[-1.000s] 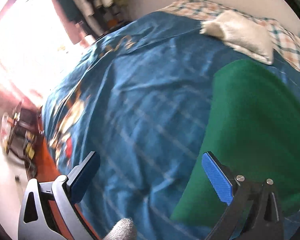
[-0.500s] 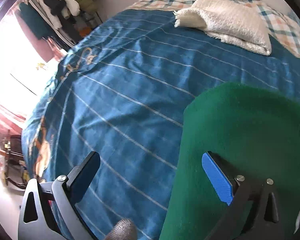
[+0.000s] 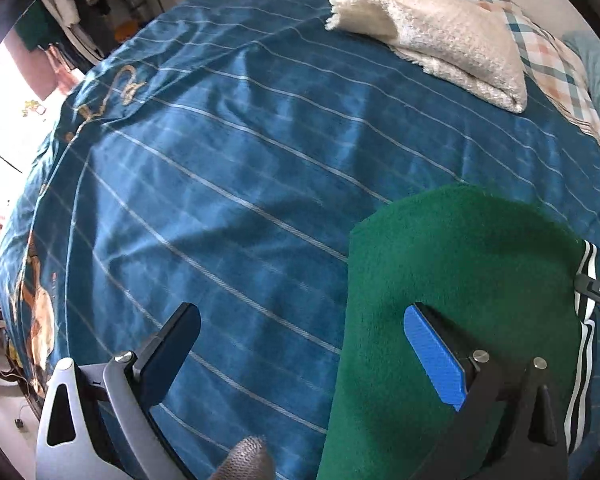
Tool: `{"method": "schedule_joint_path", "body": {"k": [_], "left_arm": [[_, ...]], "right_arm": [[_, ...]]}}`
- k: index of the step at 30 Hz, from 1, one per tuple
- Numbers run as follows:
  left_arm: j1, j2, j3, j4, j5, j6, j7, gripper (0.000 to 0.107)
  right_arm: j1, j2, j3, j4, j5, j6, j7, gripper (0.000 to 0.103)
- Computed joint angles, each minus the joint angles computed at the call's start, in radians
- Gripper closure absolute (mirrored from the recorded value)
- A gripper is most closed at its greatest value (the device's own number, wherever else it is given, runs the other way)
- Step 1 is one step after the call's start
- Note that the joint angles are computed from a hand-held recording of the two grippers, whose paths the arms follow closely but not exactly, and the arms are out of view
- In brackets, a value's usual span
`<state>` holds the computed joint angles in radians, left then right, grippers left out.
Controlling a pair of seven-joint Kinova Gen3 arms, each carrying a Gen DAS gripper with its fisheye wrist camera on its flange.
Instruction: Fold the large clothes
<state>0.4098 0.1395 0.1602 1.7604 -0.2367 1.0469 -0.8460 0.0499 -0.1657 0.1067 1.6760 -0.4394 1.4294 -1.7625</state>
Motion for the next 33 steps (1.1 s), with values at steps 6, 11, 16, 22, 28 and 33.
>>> {"method": "schedule_joint_path", "body": {"k": [6, 11, 16, 22, 28, 33], "left_arm": [[-0.025, 0.008, -0.003, -0.029, 0.049, 0.010, -0.089, 0.005], [0.014, 0.038, -0.002, -0.070, -0.015, 0.060, -0.041, 0.005], [0.034, 0.025, -0.007, -0.083, -0.044, 0.101, 0.002, 0.005], [0.069, -0.062, 0.028, -0.035, -0.090, 0.172, 0.096, 0.005], [0.115, -0.117, 0.103, 0.018, -0.103, 0.266, 0.201, 0.005], [0.146, -0.106, 0.128, 0.025, -0.068, 0.319, 0.238, 0.005]], "right_arm": [[0.064, -0.087, -0.034, -0.107, 0.115, 0.036, -0.141, 0.098], [0.078, 0.091, 0.025, -0.046, 0.047, 0.111, -0.067, 0.098], [0.165, 0.144, 0.101, -0.108, -0.085, 0.260, 0.042, 0.073], [0.291, 0.055, 0.174, -0.115, -0.124, 0.501, 0.149, 0.053], [0.318, -0.015, 0.191, 0.074, -0.077, 0.602, 0.248, 0.053], [0.284, -0.124, 0.113, 0.080, -0.057, 0.549, 0.185, 0.100]]}}
